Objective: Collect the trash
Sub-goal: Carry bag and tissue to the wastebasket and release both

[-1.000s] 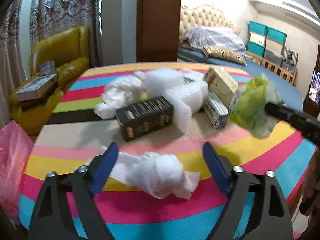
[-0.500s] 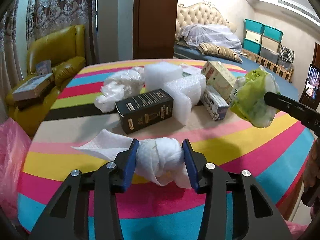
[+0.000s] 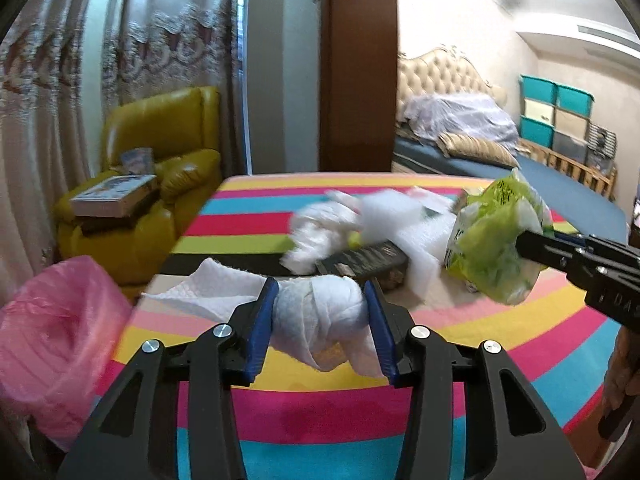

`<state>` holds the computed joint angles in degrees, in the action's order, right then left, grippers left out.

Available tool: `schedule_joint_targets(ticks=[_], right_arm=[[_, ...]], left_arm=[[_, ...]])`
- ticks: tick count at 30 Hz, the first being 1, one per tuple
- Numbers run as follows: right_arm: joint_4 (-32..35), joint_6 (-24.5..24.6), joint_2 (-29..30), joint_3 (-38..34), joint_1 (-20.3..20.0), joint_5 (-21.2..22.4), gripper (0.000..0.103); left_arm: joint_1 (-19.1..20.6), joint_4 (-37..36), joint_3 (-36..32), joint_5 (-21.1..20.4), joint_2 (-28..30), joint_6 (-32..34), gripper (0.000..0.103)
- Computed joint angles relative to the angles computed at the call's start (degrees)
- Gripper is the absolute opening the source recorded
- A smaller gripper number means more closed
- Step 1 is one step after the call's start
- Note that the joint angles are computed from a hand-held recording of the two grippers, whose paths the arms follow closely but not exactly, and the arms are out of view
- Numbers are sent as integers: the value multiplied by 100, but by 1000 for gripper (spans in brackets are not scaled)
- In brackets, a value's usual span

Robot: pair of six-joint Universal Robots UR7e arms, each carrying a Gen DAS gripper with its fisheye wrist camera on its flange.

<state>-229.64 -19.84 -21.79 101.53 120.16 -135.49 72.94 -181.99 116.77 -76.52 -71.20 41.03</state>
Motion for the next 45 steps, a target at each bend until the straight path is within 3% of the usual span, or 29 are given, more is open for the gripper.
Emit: schedule_joint_targets(ticks=[15, 25, 37, 40, 43, 45], right_arm=[[1922, -375, 888, -2109, 181, 1105, 18], [3611, -537, 1841, -4208, 289, 1777, 19], [5508, -760, 3292, -7045, 311, 1923, 21], [6003, -824, 3711, -7844, 310, 1910, 28], [6306, -907, 4034, -8431, 302, 1876, 46], [6218, -911, 3926, -8203, 275, 1960, 57]], left_arm=[[706, -200, -797, 301, -408, -73, 42], [1250, 67, -1622, 461, -329, -231, 42], [1767, 642, -2702, 368, 134, -524, 43], [1830, 674, -2852, 361, 249, -516, 43], [1859, 733, -2967, 360, 346, -424, 44], [1843, 676, -2998, 455, 406, -313, 45]])
